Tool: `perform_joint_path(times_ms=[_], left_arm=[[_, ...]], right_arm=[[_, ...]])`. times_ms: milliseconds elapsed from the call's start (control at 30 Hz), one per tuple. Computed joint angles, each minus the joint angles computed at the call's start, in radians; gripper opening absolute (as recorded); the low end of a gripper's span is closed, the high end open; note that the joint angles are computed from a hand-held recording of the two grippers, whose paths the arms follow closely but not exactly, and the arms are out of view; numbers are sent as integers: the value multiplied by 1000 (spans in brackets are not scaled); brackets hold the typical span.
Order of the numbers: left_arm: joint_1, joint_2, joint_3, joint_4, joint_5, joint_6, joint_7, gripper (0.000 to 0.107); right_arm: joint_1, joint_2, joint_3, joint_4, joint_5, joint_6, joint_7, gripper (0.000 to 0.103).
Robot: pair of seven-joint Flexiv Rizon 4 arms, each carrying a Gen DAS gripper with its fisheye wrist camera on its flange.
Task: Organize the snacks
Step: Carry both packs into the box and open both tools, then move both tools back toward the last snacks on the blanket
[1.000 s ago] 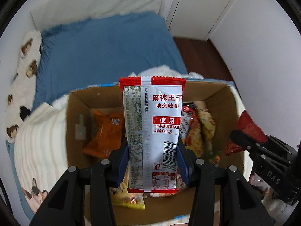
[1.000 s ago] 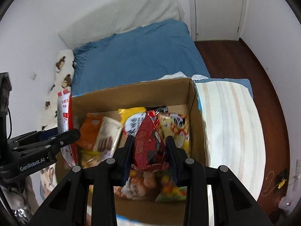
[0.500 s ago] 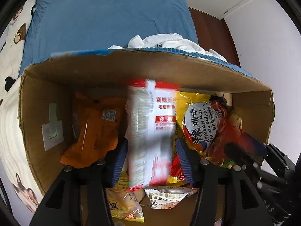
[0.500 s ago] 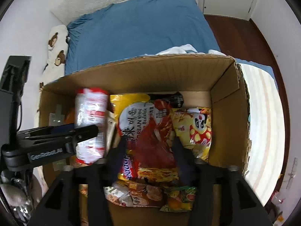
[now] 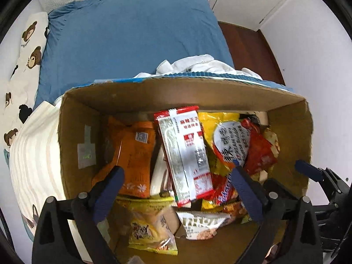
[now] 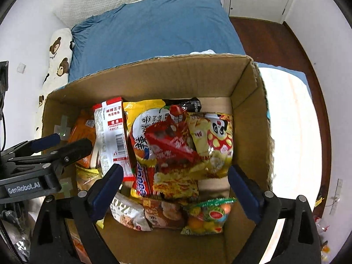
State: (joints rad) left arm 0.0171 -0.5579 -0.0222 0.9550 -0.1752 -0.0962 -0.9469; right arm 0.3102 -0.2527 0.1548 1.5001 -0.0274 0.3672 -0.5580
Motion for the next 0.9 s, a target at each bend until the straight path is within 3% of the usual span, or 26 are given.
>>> perform_joint_path(times_ms=[400,900], left_arm=[[50,212,19,279,-85,217,103,100],[131,458,90,557,-252,358,275,100]], right_arm=[[68,118,27,72,-153,-4,130,98],[159,250,108,150,-324,15,324,98]])
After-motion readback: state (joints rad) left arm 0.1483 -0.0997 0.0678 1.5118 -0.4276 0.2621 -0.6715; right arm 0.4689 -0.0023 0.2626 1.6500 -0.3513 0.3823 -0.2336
